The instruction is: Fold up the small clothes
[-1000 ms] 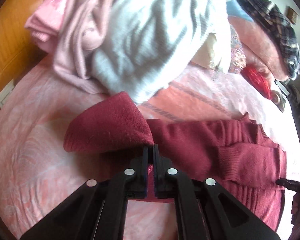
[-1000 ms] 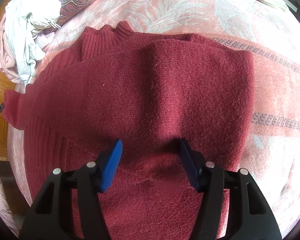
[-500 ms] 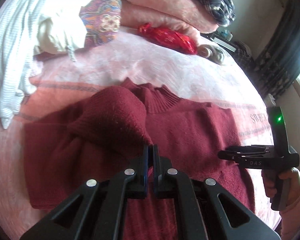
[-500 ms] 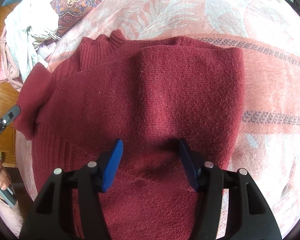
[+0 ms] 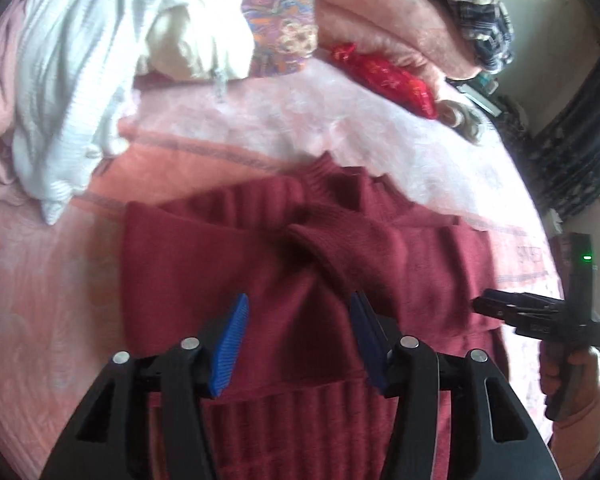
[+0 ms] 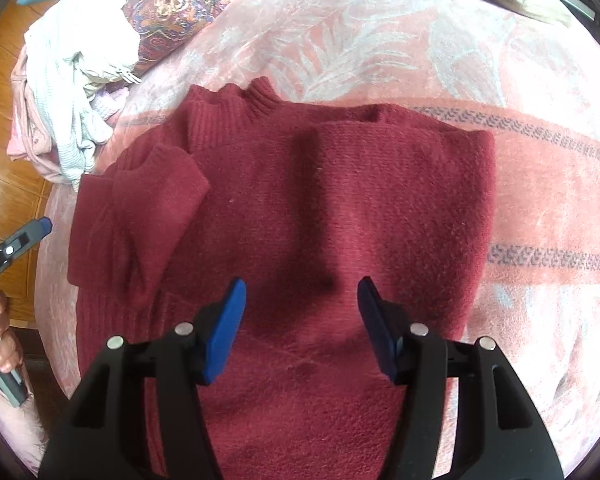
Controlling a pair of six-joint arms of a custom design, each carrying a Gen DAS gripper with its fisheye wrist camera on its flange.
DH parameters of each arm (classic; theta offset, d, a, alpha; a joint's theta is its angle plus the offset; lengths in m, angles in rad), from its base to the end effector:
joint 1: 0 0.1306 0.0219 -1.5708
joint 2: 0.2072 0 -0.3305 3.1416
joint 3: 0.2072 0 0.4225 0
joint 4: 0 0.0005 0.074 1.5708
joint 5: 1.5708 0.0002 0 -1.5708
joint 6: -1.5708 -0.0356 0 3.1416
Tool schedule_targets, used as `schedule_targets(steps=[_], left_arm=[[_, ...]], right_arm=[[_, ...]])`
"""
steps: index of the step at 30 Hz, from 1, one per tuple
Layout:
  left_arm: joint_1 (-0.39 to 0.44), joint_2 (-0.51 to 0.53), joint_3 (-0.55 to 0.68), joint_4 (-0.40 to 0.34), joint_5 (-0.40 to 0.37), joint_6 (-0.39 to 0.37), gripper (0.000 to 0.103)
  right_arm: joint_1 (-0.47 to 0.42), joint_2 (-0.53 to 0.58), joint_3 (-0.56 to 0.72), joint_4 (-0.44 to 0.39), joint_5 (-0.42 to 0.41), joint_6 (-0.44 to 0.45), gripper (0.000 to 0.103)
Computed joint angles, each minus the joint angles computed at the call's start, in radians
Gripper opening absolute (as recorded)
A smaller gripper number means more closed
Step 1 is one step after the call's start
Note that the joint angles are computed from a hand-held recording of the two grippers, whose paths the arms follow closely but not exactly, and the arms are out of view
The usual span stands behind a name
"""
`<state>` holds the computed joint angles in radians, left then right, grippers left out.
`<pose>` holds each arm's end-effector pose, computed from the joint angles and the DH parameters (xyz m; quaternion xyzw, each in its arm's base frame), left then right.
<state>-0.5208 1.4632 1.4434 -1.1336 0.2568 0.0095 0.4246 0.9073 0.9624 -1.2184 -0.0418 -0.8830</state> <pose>0.4471 -0.2675 0.3519 0.2710 0.9320 -0.1747 0.1655 0.3107 0.1415 0.3499 0.2183 0.9545 0.1393 0.1481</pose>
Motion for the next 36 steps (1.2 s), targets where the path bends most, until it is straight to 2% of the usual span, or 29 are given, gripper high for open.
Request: schedule_targets(steps=[2, 5, 12, 14, 15, 16, 18, 21, 24, 25, 27, 28, 29, 31, 32, 34, 36], left_arm=[[0.020, 0.035, 0.006, -0.030, -0.053, -0.014, 0.051], [0.027, 0.060, -0.010, -0.036, -0.142, -0.039, 0.049], [0.054, 0.126, -0.013, -0.033, -0.119, -0.028, 0.051], [0.058, 0.122, -0.022, -0.020, -0.113, -0.033, 0.052], [0.059, 0.119, -0.025, -0.017, -0.111, -0.036, 0.052], [0.062, 0.112, -0.029, -0.013, -0.104, -0.032, 0.052], [0.071, 0.101, -0.036, -0.006, -0.089, -0.025, 0.052], [0.070, 0.091, -0.050, 0.000, -0.107, -0.032, 0.052], [0.051, 0.088, -0.068, 0.023, -0.152, -0.037, 0.053], [0.042, 0.084, -0.072, 0.030, -0.170, -0.038, 0.054], [0.030, 0.077, -0.073, 0.035, -0.195, -0.036, 0.053], [0.029, 0.073, -0.072, 0.031, -0.197, -0.032, 0.053], [0.030, 0.070, -0.067, 0.023, -0.190, -0.027, 0.053], [0.032, 0.068, -0.055, 0.015, -0.165, -0.010, 0.053], [0.035, 0.063, -0.054, 0.016, -0.162, -0.010, 0.053], [0.030, 0.053, -0.052, 0.026, -0.170, -0.015, 0.053], [0.020, 0.047, -0.051, 0.031, -0.175, -0.019, 0.053]], right_arm=[[0.027, 0.056, 0.050, 0.012, -0.003, 0.005, 0.059], [0.057, 0.149, 0.122, 0.060, -0.027, 0.013, 0.059], [0.063, 0.332, 0.218, 0.177, -0.103, -0.036, 0.059], [0.058, 0.354, 0.218, 0.218, -0.129, -0.038, 0.040], [0.058, 0.363, 0.221, 0.222, -0.126, -0.029, 0.017], [0.060, 0.365, 0.224, 0.219, -0.113, -0.014, 0.008], [0.061, 0.351, 0.224, 0.206, -0.076, 0.002, 0.008], [0.052, 0.291, 0.195, 0.129, -0.041, 0.002, 0.008], [0.023, 0.252, 0.134, 0.073, -0.105, -0.009, 0.013], [0.019, 0.246, 0.116, 0.058, -0.103, -0.006, 0.021], [-0.004, 0.200, 0.062, 0.109, -0.155, -0.029, 0.025], [-0.011, 0.192, 0.065, 0.100, -0.156, -0.035, 0.024], [-0.010, 0.191, 0.086, 0.073, -0.124, -0.023, 0.025], [0.004, 0.196, 0.142, 0.007, -0.019, 0.010, 0.034], [0.007, 0.194, 0.162, 0.000, 0.013, 0.015, 0.036], [0.003, 0.187, 0.173, 0.031, 0.007, 0.007, 0.045], [0.000, 0.199, 0.182, 0.058, -0.003, -0.003, 0.045]])
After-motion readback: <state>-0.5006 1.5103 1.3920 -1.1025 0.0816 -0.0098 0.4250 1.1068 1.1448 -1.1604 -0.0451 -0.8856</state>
